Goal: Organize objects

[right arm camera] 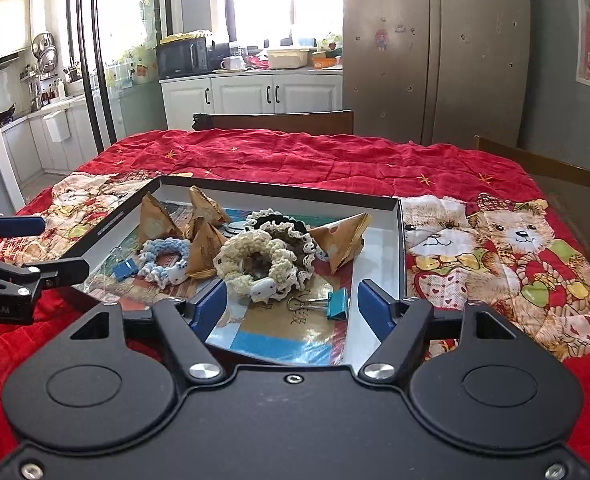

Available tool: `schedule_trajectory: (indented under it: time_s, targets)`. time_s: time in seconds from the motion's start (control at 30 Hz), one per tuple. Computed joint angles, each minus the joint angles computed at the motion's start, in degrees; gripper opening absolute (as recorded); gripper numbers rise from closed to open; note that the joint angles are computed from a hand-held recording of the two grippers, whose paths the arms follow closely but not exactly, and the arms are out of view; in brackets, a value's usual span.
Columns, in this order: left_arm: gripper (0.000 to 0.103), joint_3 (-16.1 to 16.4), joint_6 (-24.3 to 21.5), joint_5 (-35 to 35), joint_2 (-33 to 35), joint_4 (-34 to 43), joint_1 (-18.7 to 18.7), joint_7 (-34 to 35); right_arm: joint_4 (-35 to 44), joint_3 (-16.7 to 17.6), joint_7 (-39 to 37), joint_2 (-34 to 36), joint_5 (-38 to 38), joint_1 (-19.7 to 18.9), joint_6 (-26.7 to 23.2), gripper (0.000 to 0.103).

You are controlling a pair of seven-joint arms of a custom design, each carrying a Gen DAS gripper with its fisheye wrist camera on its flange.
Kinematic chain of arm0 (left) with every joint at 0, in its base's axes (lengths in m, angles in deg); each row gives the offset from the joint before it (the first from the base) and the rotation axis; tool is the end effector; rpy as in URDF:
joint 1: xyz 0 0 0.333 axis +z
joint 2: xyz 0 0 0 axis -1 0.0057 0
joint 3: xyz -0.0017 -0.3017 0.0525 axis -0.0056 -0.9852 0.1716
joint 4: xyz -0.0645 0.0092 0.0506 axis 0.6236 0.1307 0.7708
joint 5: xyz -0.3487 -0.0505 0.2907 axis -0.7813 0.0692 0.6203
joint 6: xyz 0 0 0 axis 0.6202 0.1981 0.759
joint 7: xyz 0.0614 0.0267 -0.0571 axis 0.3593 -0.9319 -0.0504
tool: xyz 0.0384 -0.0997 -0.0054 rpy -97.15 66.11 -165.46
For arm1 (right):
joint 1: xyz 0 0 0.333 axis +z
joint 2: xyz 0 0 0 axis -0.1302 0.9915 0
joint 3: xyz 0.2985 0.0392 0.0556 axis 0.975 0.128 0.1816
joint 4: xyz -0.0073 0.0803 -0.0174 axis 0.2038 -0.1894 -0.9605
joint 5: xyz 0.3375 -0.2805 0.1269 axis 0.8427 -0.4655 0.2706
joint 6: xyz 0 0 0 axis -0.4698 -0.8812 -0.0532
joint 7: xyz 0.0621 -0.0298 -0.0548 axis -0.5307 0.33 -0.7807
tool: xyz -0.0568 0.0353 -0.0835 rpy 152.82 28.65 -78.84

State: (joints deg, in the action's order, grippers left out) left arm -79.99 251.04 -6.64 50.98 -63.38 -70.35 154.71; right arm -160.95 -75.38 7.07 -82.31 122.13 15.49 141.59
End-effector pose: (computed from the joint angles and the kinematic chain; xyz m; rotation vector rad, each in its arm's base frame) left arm 0.4867 -0.0804 0.4711 -1.5442 1.6078 -0.8424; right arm 0.5825 0.2167 0.4667 -1.8886 1.1986 -0.5956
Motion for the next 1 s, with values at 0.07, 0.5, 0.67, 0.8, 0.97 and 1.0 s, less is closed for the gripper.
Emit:
schedule_trajectory:
  time_s: [0.07, 0.5, 0.67, 0.8, 0.97, 1.0]
  targets:
    - [0.097, 0.4, -0.5, -0.1, -1.2, -0.6, -0.6, -0.1, -1.4, 0.4, 2.8, -1.2, -3.3, -0.4, 0.3, 0.073]
    - [0.103, 2.7, -2.9, 0.0, -9.2, -5.8, -5.0, -0.1, -10.4, 4.1, 25.7, -9.7, -28.1, -5.8, 2.0, 0.082]
    - [0.103, 4.1, -3.4, 0.2, -11.9, -7.9, -7.7, 0.6, -12.8, 2.7, 30.1, -12.4, -32.3, -5.0, 1.5, 0.083]
    - [0.103, 6.1, -5.1, -0.4, -13.7, -8.9, -10.7, 1.1, -14.6, 0.6, 32.4, -14.4, -34.6, -3.1, 1.3, 0.084]
    - [0.103, 6.8, -7.5, -0.8, -16.0, -10.2, -12.3, 0.1, -17.0, -1.6, 35.0, -17.0, -37.9, -1.1, 1.0, 0.088]
    - [0.103, 7.0, -8.2, -0.9, -16.5, -10.4, -12.7, -0.3, -17.5, -1.4, 36.0, -17.5, -38.9, -1.4, 0.9, 0.088]
